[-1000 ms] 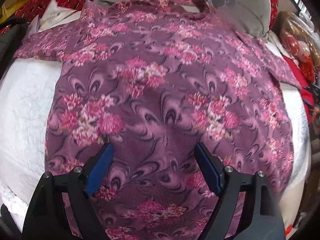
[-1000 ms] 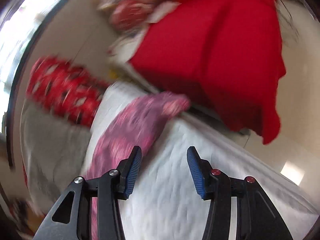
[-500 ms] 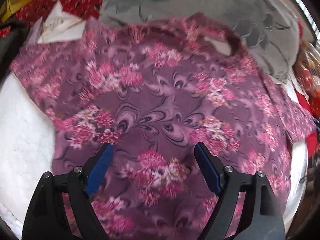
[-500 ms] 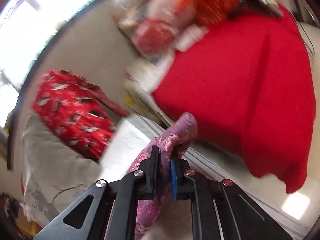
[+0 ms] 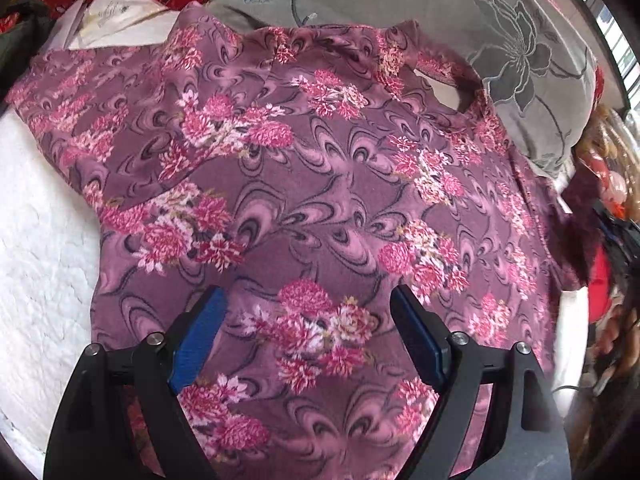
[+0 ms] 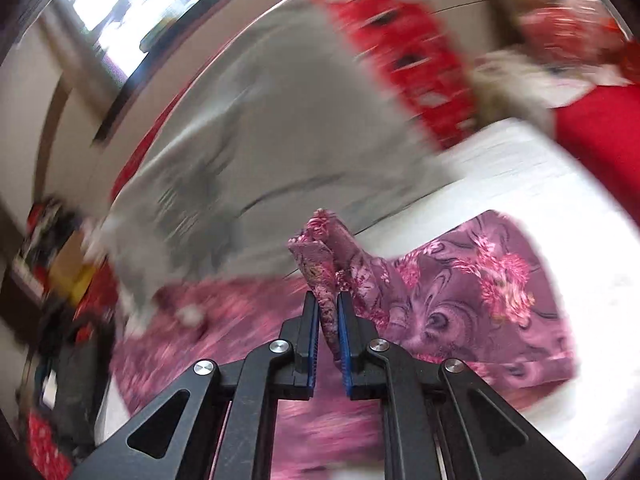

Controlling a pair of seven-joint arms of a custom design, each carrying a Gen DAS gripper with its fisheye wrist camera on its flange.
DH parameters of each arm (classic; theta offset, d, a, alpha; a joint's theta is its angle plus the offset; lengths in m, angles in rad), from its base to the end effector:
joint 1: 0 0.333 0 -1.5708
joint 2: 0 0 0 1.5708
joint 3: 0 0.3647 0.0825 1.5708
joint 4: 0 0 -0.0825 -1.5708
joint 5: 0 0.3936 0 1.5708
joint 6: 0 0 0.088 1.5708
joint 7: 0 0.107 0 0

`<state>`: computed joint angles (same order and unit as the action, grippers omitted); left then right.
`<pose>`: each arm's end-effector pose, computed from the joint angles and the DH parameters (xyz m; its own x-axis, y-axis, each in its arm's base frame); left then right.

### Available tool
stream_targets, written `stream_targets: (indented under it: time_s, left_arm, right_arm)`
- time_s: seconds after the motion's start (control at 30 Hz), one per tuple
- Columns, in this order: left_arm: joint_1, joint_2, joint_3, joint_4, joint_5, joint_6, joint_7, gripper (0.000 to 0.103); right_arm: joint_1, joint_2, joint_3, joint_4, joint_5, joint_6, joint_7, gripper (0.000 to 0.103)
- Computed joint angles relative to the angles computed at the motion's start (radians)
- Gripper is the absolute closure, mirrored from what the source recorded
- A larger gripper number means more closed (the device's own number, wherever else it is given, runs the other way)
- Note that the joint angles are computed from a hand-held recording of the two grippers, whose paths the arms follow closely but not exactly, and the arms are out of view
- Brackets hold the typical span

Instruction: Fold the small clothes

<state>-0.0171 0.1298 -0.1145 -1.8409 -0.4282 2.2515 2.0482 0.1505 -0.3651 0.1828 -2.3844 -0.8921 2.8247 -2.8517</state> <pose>0.6321 -0.0917 0.5313 -0.4059 -0.8791 0.2499 -0.8765 0.2970 -0.3789 0.4273 0.2001 0.5736 -0.4062 -0.7319 -0.5471 -0.4085 0.6810 -0.6078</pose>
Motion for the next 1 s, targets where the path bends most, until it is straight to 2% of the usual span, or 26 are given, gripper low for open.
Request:
stream_targets:
  time_s: [0.1, 0.23, 0.53, 0.63, 0.7, 0.73, 0.77, 0.8, 0.83, 0.87, 0.9, 1.0]
  left_arm:
    - [0.017, 0.005, 0.005, 0.018, -0.037, -0.047, 0.019, 0.019]
    - [0.044, 0.013, 0.016, 0.049, -0.076, -0.101, 0.044, 0.019]
    - [0.100, 0.038, 0.033, 0.124, -0.134, -0.172, 0.079, 0.019]
    - [0.107, 0.061, 0.030, 0.161, -0.147, -0.206, 0.063, 0.019]
    - [0.108, 0.068, 0.025, 0.173, -0.161, -0.241, 0.050, 0.019]
    - [0.110, 0.072, 0.021, 0.179, -0.174, -0.260, 0.049, 0.019]
    - [0.109, 0.076, 0.017, 0.182, -0.185, -0.276, 0.050, 0.019]
    - [0.105, 0.083, 0.013, 0.191, -0.189, -0.288, 0.046, 0.019]
    - [0.099, 0.093, 0.008, 0.202, -0.191, -0.303, 0.040, 0.019]
    - [0.092, 0.102, 0.003, 0.212, -0.190, -0.315, 0.030, 0.019]
    - [0.081, 0.114, -0.002, 0.222, -0.183, -0.323, 0.014, 0.019]
    - [0.041, 0.147, -0.013, 0.251, -0.150, -0.314, -0.058, 0.019]
  right_arm:
    - [0.027, 0.124, 0.030, 0.118, -0.011, 0.023, -0.001, 0.095]
    - [0.113, 0.284, 0.022, 0.285, 0.011, 0.026, -0.075, 0.095]
    - [0.276, 0.593, 0.000, 0.620, 0.195, 0.025, -0.322, 0.095]
    - [0.299, 0.668, 0.014, 0.685, 0.303, -0.010, -0.398, 0.088]
    - [0.244, 0.687, 0.090, 0.659, 0.492, -0.009, -0.525, 0.080]
    - [0.230, 0.685, 0.109, 0.631, 0.561, 0.023, -0.563, 0.082]
    - [0.241, 0.661, 0.093, 0.585, 0.560, 0.088, -0.540, 0.082]
    - [0.269, 0.621, 0.056, 0.534, 0.542, 0.133, -0.502, 0.081]
    - [0.283, 0.593, 0.037, 0.501, 0.543, 0.156, -0.493, 0.072]
    - [0.323, 0.545, -0.016, 0.446, 0.490, 0.183, -0.424, 0.064]
    - [0.368, 0.500, -0.074, 0.406, 0.402, 0.178, -0.322, 0.061]
    - [0.372, 0.372, -0.108, 0.275, 0.219, 0.162, -0.103, 0.058]
